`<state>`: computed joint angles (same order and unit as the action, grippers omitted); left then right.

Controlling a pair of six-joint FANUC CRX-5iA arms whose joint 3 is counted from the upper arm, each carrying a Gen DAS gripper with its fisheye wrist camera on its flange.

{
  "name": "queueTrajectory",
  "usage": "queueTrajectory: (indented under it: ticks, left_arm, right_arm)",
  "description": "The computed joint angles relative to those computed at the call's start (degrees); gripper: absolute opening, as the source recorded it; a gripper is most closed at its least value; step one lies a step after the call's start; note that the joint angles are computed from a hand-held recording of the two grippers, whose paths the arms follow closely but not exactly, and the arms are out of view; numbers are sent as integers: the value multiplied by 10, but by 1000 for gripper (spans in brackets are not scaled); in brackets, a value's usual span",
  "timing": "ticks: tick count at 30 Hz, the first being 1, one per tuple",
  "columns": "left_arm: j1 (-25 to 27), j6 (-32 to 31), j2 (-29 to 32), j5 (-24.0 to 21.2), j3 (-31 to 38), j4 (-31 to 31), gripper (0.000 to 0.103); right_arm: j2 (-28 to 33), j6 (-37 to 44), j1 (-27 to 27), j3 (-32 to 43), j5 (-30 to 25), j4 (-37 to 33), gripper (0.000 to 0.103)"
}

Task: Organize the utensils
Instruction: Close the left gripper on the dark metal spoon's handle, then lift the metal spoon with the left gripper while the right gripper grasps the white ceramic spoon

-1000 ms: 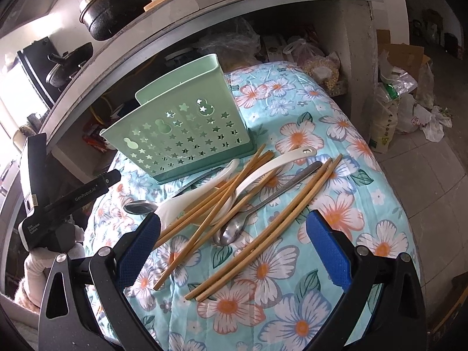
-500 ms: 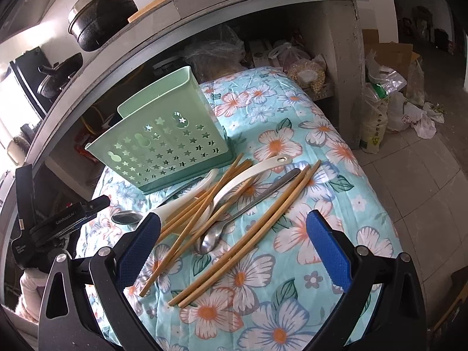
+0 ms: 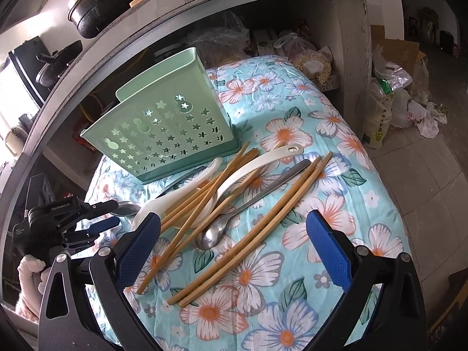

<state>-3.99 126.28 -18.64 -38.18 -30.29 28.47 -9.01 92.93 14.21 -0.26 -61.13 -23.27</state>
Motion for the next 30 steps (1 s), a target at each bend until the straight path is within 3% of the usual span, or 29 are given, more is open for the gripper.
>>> queueTrajectory:
  ticks: [6,11,14,20,24,30]
  left_arm:
    - [6,-2,14,23,-12,22,20]
    - [10,20,17,25,-5,-4,11]
    - [4,55,20,9,20,-61,6]
    - [-39,178,22,-70,120,-280,5]
    - [-88,248,21,-133,174,-413,5]
    - [-118,281,10,-183,192,-486,6]
  right_arm:
    - [-1,-9,8,-3,5,11,97]
    - [-8,-11,14,-10,11,17,97]
    - [-15,-3,16,-16,22,19,97]
    - [-46,23,63,-55,105,90,97]
    - [-51,68,124,-85,164,157,97]
    - [-17,126,185,-97,189,234,78]
